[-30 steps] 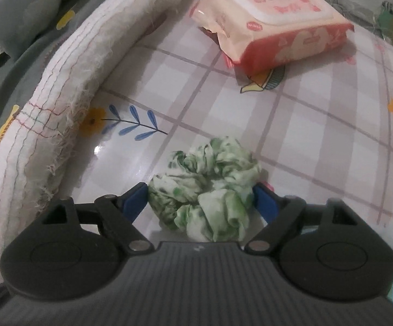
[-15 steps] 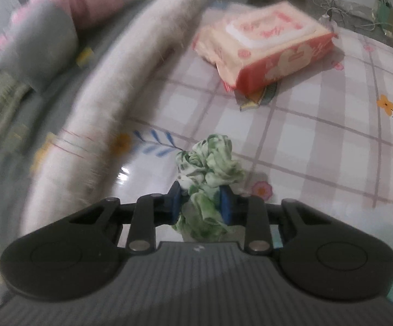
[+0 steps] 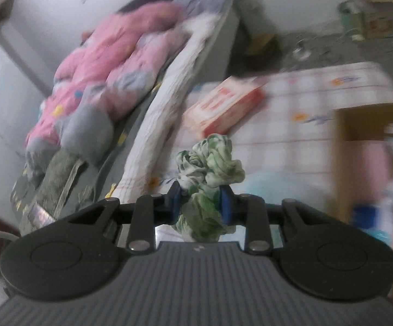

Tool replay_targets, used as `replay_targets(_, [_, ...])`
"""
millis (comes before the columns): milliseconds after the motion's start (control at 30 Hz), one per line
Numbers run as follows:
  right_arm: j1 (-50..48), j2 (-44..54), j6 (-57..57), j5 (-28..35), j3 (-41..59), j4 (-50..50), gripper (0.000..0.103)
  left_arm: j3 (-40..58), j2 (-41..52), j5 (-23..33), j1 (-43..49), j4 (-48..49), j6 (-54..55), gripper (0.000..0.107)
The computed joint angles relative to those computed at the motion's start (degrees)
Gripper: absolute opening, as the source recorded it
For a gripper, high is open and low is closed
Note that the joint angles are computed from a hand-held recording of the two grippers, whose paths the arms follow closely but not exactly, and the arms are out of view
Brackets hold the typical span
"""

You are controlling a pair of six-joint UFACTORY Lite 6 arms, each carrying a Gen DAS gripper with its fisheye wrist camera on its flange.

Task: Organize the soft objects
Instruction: 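Carry the scrunchie into the box and open the right tool while the left tool carries the package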

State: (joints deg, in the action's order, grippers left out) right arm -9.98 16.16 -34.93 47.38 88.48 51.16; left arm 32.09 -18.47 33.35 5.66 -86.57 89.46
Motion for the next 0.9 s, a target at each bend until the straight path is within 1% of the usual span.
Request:
replay_targets(100, [-11.36, -8.26, -4.34, 5.00, -7.03, 1.84, 0.028, 2.65, -0.59, -1.40, -7.43, -0.25, -3.17, 0.052])
replay_targets(200, [-23.50, -12.90, -9.15, 11.18, -11.74, 3.00, 0.029, 5.54, 0.43, -4.74, -16.20, -1.74, -5.07, 0.052])
replay_targets(333, [-37.34, -13.77, -15.62, 17.70, -15.24, 2.41, 0.029, 10.07, 4.95, -8.85, -27.03, -5.10, -6.19, 0.052])
replay_targets(433, [-44.00, -13.14, -20.02, 19.38, -18.50, 0.45, 0.030, 13.28, 8.80, -11.76, -33.34, -8.00, -5.36, 0.052])
replay_targets(500, [-46.27, -11.54, -22.32, 18.76, -20.38, -0.88, 0.030, 14.71, 10.74, -13.05, -36.44, -10.06, -4.07, 0.052])
replay_targets(567, [-46.96, -8.84, -24.01, 16.54, -21.71, -2.75, 0.031, 16.00, 12.63, -14.60, -39.40, -11.30, -3.55, 0.052])
replay_targets(667, [-45.60, -5.18, -25.04, 11.88, -23.98, -5.73, 0.033, 16.84, 14.02, -16.17, -42.04, -10.94, -4.12, 0.052])
replay_targets(733, [-42.24, -2.54, -24.38, 8.04, -24.59, -6.16, 0.034, 18.13, 15.78, -17.24, -43.53, -11.39, -3.87, 0.052])
replay_targets(800, [-39.02, -0.43, -24.15, 3.79, -25.21, -7.18, 0.038, 19.16, 17.11, -17.73, -44.31, -11.18, -4.32, 0.052])
replay_targets(833, [-37.55, 1.07, -23.56, 2.84, -24.47, -7.62, 0.039, 19.59, 17.69, -18.02, -44.77, -11.27, -4.35, 0.052])
replay_targets(867, [-36.34, 2.49, -23.15, 1.79, -24.00, -8.07, 0.047, 20.28, 18.45, -18.42, -45.22, -10.95, -4.73, 0.052])
replay_targets(900, [-35.15, 3.66, -22.08, 0.89, -23.25, -8.95, 0.050, 20.43, 18.42, -18.66, -45.47, -9.66, -6.02, 0.052])
